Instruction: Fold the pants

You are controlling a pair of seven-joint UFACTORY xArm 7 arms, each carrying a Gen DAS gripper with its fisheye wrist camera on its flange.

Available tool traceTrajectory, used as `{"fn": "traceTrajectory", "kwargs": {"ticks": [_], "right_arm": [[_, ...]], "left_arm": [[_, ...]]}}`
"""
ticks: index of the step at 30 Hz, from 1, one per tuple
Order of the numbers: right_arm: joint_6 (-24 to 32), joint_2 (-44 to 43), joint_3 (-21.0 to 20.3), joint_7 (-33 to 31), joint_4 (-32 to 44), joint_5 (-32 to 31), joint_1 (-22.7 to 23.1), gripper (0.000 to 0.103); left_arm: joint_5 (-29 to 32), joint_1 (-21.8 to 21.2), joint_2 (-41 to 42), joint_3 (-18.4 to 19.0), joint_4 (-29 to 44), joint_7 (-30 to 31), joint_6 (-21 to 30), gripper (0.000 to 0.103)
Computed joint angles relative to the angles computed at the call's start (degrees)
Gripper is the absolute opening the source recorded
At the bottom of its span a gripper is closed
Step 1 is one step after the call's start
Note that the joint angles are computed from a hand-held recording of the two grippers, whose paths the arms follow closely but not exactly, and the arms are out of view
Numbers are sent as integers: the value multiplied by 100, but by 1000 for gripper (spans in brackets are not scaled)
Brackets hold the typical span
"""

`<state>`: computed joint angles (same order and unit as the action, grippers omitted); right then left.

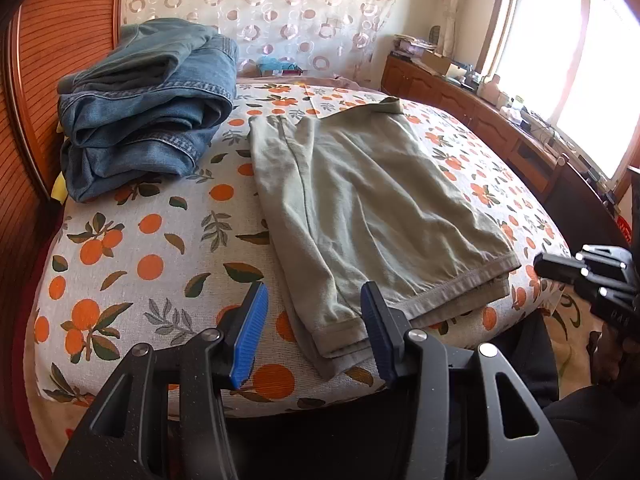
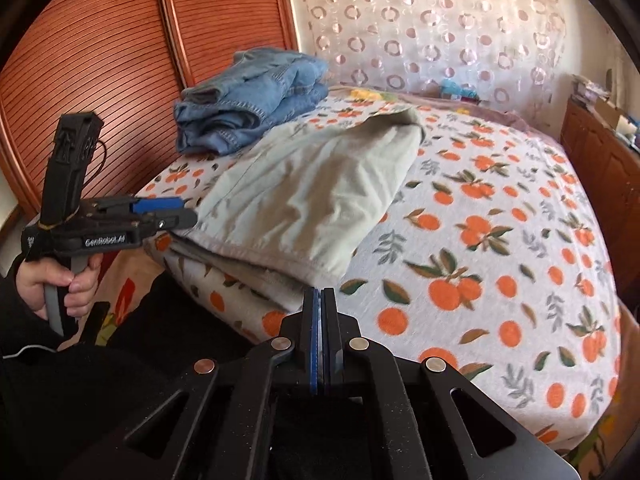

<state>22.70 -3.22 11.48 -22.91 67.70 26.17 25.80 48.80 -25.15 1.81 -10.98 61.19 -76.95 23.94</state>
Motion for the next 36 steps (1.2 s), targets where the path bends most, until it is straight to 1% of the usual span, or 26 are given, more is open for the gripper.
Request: {"fn": "traceTrajectory", "kwargs": {"ticks": [2, 3, 6, 8, 11, 14, 22, 25, 26, 28, 29, 30, 32, 36], "right_arm": [[-59, 36, 7, 93, 46, -29, -3, 3], [-77, 100, 29, 256, 119, -168, -9, 5], [-164, 316, 90, 473, 336, -323, 7, 17], [-214, 472, 131, 690, 461, -561, 22, 30], [-190, 705, 154, 1165, 617, -1107, 47, 36], [-50, 833, 158, 1372, 692, -1326, 26, 38], [170, 938, 204, 1439, 781, -1266, -58, 40], [180, 979, 226, 1369, 811, -1108, -95, 40], [156, 971, 234, 1343, 787, -1063, -103, 40], [135, 981, 241, 1304, 783, -1009, -113, 40], [100, 973, 252, 1252, 762, -950, -124, 40], [54, 950, 270, 1186, 721, -878, -130, 40], [32, 941, 266, 1155, 696, -857, -125, 40], [21, 915, 270, 1104, 642, -784, -122, 40]], "left_arm": [[-9, -7, 16, -3, 23, 25, 35, 49], [-15, -3, 20, 5, 25, 40, 34, 49], [-8, -5, 11, 16, 14, 23, 91, 49], [-7, 4, -14, 17, -19, 15, 110, 49], [-76, 20, -60, 1, -77, 38, 180, 49], [-90, 55, -100, -10, -158, 21, 153, 49], [-102, 110, -129, -44, -286, -30, 19, 49], [-19, 125, -121, -35, -330, -95, -177, 49], [9, 136, -115, -27, -356, -115, -314, 49], [-19, 144, -90, -20, -385, -99, -526, 41], [12, 134, -81, -21, -375, -134, -530, 40], [41, 124, -69, -21, -366, -159, -552, 35], [-22, 100, -38, -23, -342, -122, -577, 31], [154, 34, -8, -3, -297, -364, -499, 31]]}}
